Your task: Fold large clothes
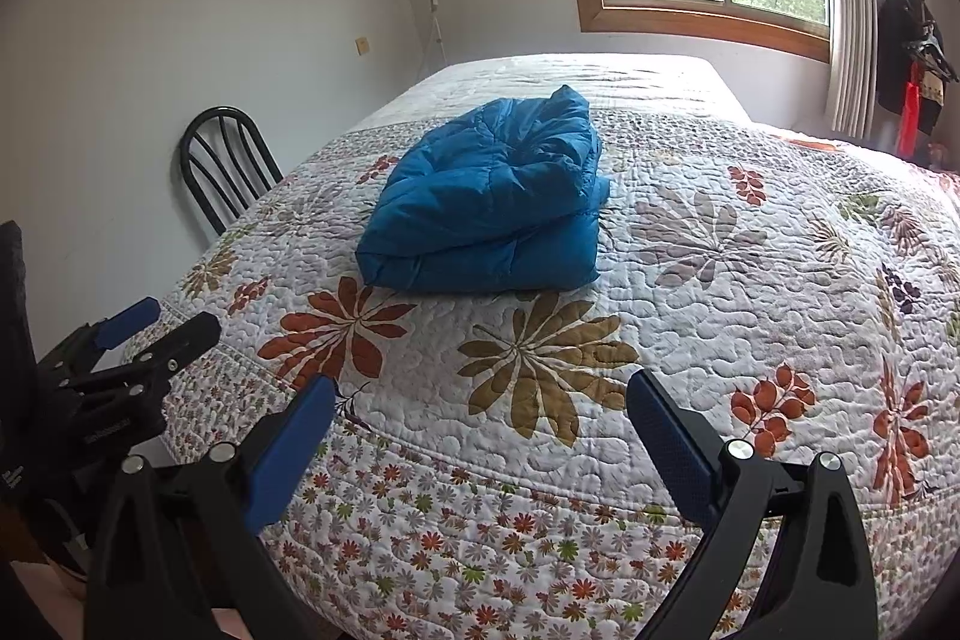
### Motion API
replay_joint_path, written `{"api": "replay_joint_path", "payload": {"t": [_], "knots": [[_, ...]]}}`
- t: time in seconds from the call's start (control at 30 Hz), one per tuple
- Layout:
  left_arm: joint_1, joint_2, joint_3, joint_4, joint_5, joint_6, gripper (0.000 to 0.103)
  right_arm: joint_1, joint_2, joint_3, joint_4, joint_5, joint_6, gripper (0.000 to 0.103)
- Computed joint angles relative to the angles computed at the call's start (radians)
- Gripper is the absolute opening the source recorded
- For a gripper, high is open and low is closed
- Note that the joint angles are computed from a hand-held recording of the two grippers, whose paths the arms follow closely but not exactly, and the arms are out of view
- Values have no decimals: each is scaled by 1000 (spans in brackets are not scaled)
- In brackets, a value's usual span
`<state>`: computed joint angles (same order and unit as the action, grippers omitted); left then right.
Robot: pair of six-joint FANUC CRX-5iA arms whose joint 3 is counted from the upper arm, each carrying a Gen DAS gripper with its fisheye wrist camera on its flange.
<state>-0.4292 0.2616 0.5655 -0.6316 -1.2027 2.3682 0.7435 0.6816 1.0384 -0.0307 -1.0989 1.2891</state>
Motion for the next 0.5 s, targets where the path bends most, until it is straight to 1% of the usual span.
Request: {"api": "replay_joint_path", "payload": {"t": [0.5], "knots": [[3, -5, -6, 1, 4, 0, 97, 1, 2, 5, 0, -2, 1, 98]]}}
